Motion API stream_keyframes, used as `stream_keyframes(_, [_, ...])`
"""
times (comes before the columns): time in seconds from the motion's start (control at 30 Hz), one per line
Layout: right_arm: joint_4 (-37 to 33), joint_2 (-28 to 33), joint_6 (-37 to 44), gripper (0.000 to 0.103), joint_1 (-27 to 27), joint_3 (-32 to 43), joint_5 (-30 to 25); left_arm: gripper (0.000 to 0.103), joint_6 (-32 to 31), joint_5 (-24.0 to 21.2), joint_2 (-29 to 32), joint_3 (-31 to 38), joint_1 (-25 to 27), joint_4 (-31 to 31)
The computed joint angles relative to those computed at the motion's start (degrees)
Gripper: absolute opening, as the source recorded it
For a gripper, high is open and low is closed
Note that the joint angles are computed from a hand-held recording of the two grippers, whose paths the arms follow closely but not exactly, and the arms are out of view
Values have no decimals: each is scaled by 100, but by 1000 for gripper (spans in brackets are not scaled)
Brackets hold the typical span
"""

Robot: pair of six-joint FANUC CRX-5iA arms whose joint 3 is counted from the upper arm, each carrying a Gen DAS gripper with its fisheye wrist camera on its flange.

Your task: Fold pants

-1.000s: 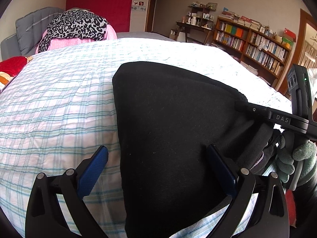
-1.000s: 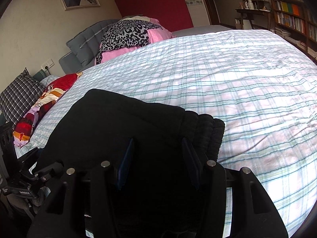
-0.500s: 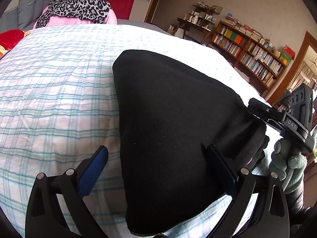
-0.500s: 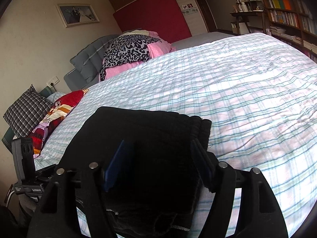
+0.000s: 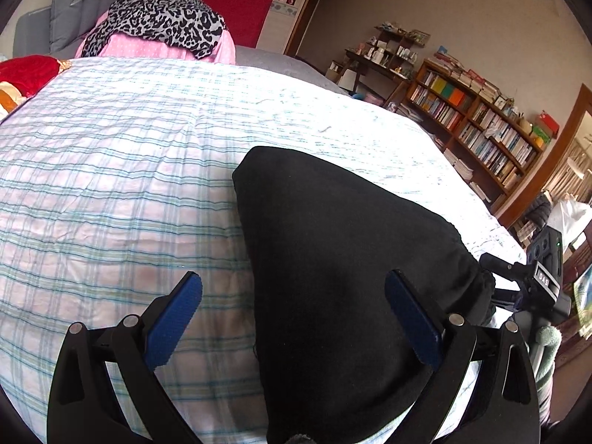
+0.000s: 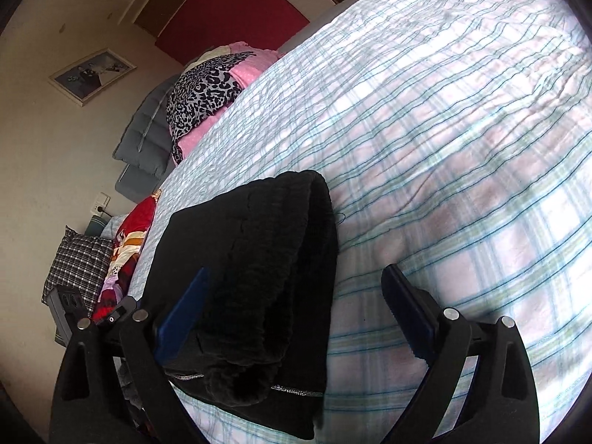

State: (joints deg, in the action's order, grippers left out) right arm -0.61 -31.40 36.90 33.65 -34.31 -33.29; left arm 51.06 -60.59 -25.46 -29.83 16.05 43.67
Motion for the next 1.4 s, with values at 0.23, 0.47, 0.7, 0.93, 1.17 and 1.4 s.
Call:
stream_keyframes(0.23, [-877,430,944,96,-233,580,-472,98,261,-265,631,376,-99,74])
stream_keyframes(0.47, [-796,664,1027,97,-151,809,-846,98,474,-946,1186,595,-33,225])
stream_keyframes(0.7, [-1075,889,1414,96,-247,1035,-1016,98,495,-1542,1428,584,113,347])
stream_keyframes(0.93, [-1729,1139,2212,93,-448,1344,-1215,96,206,-1729,1349,489,171,395])
stream_keyframes(1.17, [-2144,1142,2663,76,-711,1417,-1353,62,-167,-2134,1457,355,291,747])
stream_keyframes(1.4, [-2357,960,3090,53,-719,1289,-1118,45,-387,-2199,1280,185,436,937])
